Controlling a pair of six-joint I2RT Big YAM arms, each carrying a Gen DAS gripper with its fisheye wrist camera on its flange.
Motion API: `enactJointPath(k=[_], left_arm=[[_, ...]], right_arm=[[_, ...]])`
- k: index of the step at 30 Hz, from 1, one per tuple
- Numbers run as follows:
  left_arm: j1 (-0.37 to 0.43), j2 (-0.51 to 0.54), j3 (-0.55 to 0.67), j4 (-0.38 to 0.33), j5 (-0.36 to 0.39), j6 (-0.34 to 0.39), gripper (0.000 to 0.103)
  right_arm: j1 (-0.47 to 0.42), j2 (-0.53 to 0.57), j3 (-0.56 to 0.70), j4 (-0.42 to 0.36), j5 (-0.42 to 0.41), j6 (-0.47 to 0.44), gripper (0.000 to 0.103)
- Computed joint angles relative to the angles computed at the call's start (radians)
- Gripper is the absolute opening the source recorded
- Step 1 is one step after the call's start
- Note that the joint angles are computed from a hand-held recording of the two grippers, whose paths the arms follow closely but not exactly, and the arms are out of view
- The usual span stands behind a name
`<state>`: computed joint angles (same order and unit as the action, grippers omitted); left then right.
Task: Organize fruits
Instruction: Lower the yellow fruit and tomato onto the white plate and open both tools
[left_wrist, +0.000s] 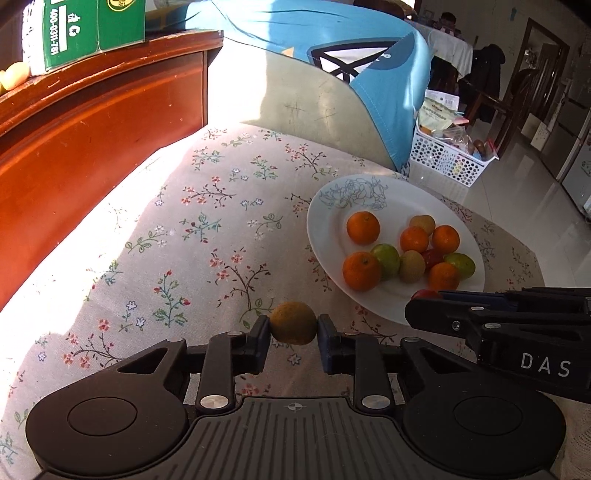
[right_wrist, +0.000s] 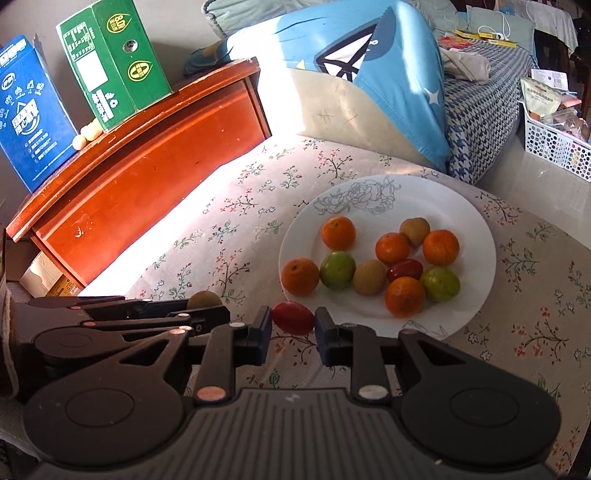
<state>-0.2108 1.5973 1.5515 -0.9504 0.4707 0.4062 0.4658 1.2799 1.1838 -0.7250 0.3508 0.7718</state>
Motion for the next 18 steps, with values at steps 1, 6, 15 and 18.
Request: enactJointPath(k=[1,6,15,18], left_arm=[[-0.002,0.005,0.013,-0.001,0.012,-0.012,0.025],[-0.022,0.037,0.075,0.01,0.044,-0.074,0.025],[-0.074,0.088,0.129,0.029,0.029,-0.121,0.025],[-0.089,0.107,0.143,0.023,0.021,-0.13,0.025]], right_arm=[[-0.008,-0.008,0.001,0.002,0.004,-0.001,0.025],[-0.063,-0.033,0.013,0.025,0.015,-0.031,0.025],[-0.174,0.001,0.033,0.063,-0.045,-0.064,0.025],[-0.196,0.018,0.035,0.059,-0.06,-0.059,0.025]])
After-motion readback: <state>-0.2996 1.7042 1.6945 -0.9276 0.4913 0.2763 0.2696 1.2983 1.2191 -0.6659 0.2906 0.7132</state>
